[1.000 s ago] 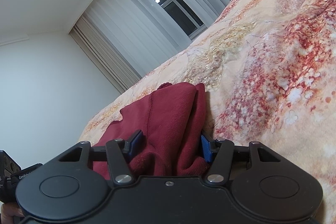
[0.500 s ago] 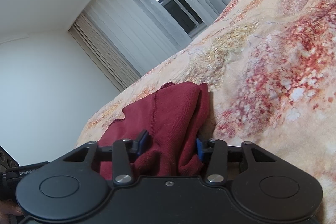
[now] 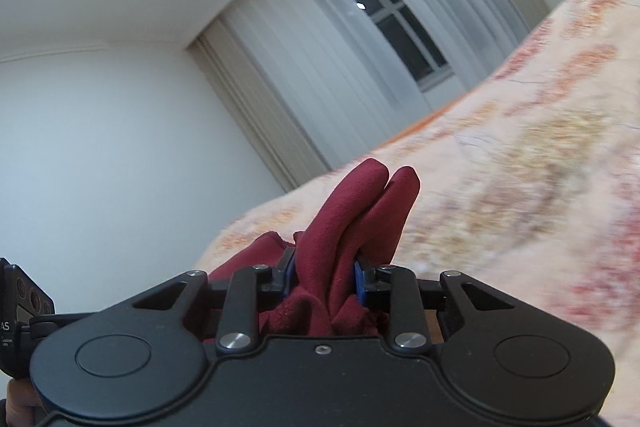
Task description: Fold small clothes
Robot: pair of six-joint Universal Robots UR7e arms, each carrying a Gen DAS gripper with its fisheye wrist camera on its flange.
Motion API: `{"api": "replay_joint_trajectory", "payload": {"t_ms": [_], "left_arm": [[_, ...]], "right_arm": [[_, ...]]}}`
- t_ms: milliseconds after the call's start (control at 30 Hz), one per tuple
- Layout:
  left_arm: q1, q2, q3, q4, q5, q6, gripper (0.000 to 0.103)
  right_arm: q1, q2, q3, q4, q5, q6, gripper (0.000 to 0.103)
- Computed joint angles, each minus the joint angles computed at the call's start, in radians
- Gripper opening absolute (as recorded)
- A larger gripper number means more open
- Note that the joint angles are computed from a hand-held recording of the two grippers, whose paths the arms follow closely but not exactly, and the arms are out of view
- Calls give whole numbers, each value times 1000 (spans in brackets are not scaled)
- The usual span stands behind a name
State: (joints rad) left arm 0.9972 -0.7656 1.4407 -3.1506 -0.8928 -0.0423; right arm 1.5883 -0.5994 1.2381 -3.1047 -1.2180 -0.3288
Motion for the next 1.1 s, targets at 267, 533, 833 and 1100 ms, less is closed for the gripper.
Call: {"api": "replay_joint_trajectory", "payload": {"t_ms": [267, 533, 833, 1100], "left_arm": [[27, -91, 105, -72, 98, -56, 34], [73, -120, 179, -68, 100, -166, 41], [31, -122, 216, -104, 221, -173, 88], [-61, -147, 306, -199, 341, -90, 102]], "right_arm": [[70, 102, -82, 76, -63, -12, 30], [97, 121, -56, 39, -236, -48, 38], [97, 69, 41, -64, -281, -75, 92], [115, -40, 243, -251, -260, -141, 102]]}}
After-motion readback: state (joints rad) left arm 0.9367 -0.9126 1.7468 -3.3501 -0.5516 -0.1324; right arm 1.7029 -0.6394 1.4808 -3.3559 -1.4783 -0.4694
